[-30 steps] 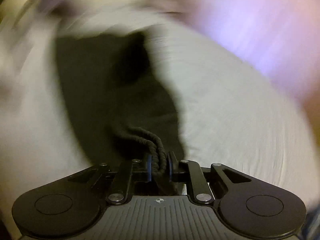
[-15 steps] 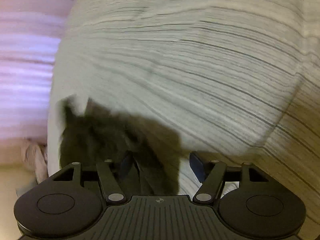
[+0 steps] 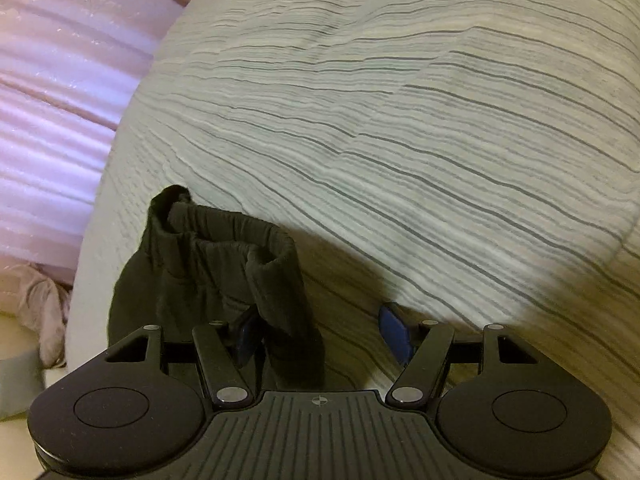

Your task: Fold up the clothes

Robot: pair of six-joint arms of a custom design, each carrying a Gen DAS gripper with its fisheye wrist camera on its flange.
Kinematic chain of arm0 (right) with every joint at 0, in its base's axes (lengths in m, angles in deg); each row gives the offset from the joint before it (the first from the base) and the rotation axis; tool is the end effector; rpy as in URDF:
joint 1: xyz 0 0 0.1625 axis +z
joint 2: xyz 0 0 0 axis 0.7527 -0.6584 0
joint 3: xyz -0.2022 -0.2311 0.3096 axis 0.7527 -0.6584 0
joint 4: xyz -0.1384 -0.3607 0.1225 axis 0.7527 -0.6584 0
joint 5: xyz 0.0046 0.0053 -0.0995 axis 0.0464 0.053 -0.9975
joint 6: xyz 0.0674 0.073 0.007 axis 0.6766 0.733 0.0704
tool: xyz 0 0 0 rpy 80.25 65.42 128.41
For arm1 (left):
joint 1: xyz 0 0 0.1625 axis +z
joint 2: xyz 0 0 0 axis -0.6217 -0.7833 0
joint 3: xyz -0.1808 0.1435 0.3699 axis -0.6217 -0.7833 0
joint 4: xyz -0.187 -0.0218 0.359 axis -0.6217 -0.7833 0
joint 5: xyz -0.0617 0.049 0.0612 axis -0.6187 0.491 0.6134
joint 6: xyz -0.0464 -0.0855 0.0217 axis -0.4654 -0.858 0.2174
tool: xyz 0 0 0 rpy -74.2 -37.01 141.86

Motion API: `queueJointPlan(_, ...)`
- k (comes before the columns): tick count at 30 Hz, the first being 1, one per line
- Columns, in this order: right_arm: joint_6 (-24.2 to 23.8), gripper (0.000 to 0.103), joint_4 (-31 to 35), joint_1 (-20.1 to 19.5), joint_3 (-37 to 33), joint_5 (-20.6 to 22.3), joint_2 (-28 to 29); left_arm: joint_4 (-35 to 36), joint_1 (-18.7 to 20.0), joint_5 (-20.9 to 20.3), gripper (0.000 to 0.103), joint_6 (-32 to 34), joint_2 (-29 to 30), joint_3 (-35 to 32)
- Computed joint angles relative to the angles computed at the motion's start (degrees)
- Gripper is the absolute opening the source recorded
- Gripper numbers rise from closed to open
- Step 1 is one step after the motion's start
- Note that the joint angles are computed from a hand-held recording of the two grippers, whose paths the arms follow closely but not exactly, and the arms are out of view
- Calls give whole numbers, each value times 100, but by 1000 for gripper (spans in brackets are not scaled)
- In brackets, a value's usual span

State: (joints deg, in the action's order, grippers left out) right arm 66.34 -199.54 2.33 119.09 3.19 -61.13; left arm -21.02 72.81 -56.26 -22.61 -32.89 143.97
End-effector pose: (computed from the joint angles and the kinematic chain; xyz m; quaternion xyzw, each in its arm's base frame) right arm -0.0867 -0.3332 0.3451 -0.2922 -0.8666 0.3928 0.0967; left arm -0.1215 -0.3367 0.2270 -0.2200 0.8060 -0.3313 0.4384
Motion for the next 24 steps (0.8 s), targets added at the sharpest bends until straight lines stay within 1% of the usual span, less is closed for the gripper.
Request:
queueJointPlan(1, 56, 66, -210, 51, 34, -85, 117, -141, 179, 125, 75, -5, -65, 45)
queueJointPlan(3, 117, 66, -408, 85, 97, -153, 156, -485, 550, 374, 75, 40, -176, 128)
queueJointPlan(5, 156, 66, -510, 134, 115, -227, 190, -1145, 875, 567, 76, 199, -290, 282)
queueJointPlan(7, 149, 66, -509, 144, 128, -248, 159, -1755, 1109, 740, 79, 274, -323, 421)
queueJointPlan(8, 148, 66, -518, 155, 118, -256, 178, -1953, 1175, 834, 81, 263, -314, 471)
queueJointPlan(10, 132, 65, -482, 158, 103, -281, 169, -2377, 1320, 996, 83, 322, -276, 558)
queueJointPlan(11, 124, 49, -479, 167, 88, -308, 191, -2550, 1408, 1008, 83, 471, -231, 555)
queueJointPlan(12, 44, 41, -464, 157, 67, -241, 216, -2651, 1462, 1004, 81, 589, -206, 539)
queueJointPlan(13, -59, 26, -344, 119, 40, -119, 187, -2796, 1458, 1035, 72, 756, -208, 565)
queueJointPlan(14, -136, 23, -290, 153, 10, -119, 185, -3020, 1423, 1075, 52, 1032, -213, 618)
queueJointPlan(15, -236, 19, -256, 245, -32, -230, 191, -3149, 1378, 1099, 38, 1246, -222, 651)
queueJointPlan(16, -334, 15, -240, 298, -66, -274, 204, -3134, 1320, 1106, 11, 1365, -240, 653)
queueJointPlan(17, -410, 14, -288, 404, -104, -391, 208, -3121, 1262, 1113, 9, 1486, -258, 656)
queueJointPlan(18, -446, 14, -310, 452, -132, -380, 158, -3032, 1196, 1131, 8, 1522, -278, 645)
queueJointPlan(21, -556, 13, -374, 593, -228, -340, 19, -2431, 917, 1063, 7, 1172, -415, 564)
queueJointPlan(23, -621, 12, -321, 549, -267, -103, -260, -2183, 616, 918, 7, 899, -622, 628)
queueJointPlan(24, -666, 12, -274, 497, -288, 50, -429, -2212, 448, 819, 7, 848, -745, 710)
